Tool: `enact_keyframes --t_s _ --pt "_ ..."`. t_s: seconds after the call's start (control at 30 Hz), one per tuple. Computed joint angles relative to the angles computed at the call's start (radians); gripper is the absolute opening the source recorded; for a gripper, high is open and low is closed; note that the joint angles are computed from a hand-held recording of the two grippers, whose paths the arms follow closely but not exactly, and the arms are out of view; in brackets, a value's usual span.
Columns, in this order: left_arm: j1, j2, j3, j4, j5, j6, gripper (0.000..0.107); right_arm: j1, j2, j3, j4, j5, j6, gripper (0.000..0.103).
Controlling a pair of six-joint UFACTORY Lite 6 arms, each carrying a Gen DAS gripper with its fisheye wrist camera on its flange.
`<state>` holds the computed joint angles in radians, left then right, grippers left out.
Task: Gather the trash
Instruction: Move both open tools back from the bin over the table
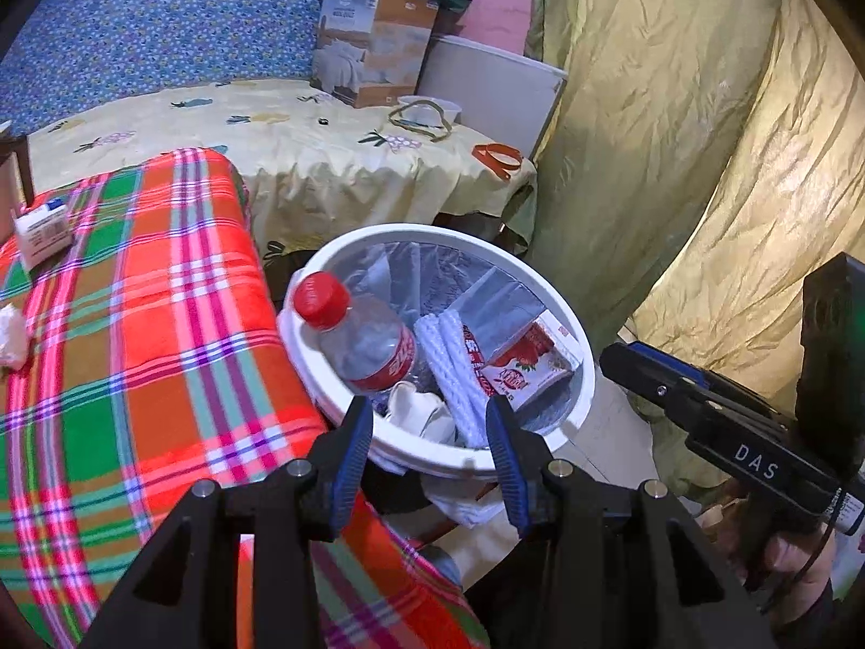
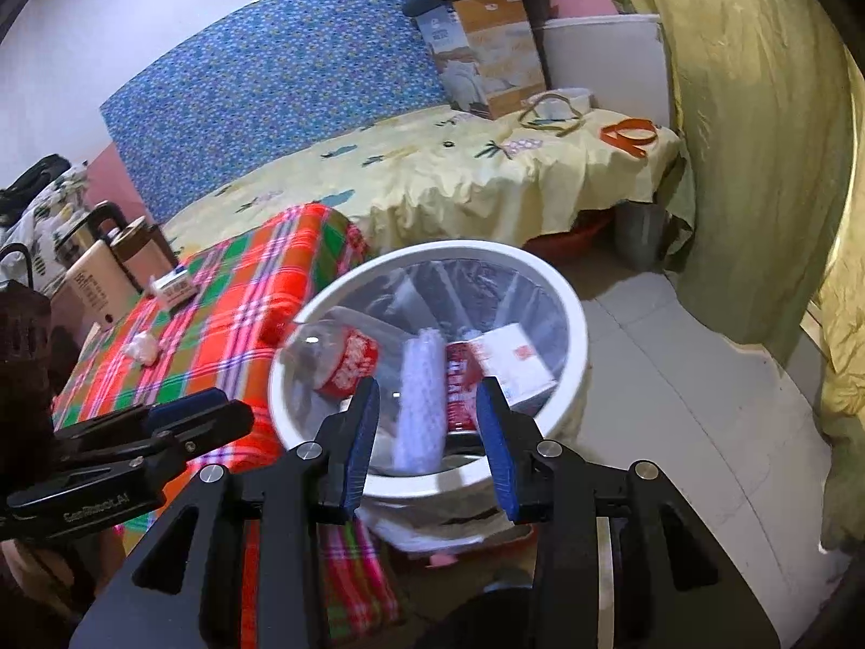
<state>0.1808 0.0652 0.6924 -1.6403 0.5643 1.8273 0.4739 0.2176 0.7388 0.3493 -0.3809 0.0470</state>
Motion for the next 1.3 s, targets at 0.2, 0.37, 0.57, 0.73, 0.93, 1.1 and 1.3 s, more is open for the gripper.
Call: enact_keyframes --t_s 0.2,0.37,0.57,0.73,0.93,1.1,1.3 --pt "0.084 -0.082 -0.065 0.026 0.036 0.011 0.045 0.056 -0.018 0.002 0.011 -0.002 -0.024 0.040" --pt "0.153 -0.129 -0.104 0.040 0.057 0.025 0.045 0.096 -0.026 0.005 0.010 -0.007 -0.034 0.040" --pt "0.240 -0.154 -0.138 0.055 0.084 0.048 0.045 0.121 -0.017 0.013 -0.031 -0.013 -0.002 0.040" --pt "0.313 -0.171 -0.165 0.059 0.100 0.076 0.045 0.146 0.003 0.026 -0.094 -0.018 0.056 0.040" --pt "0.404 -0.142 -0.157 0.066 0.113 0.109 0.045 0.174 0.053 0.085 -0.164 0.009 0.103 0.040" --pt "0.486 -0.082 -0.099 0.090 0.122 0.113 0.045 0.191 0.092 0.160 -0.216 0.044 0.131 0.040" --pt "0.566 0.020 0.023 0.110 0.121 0.097 0.045 0.202 0.164 0.279 -0.278 0.095 0.167 0.040"
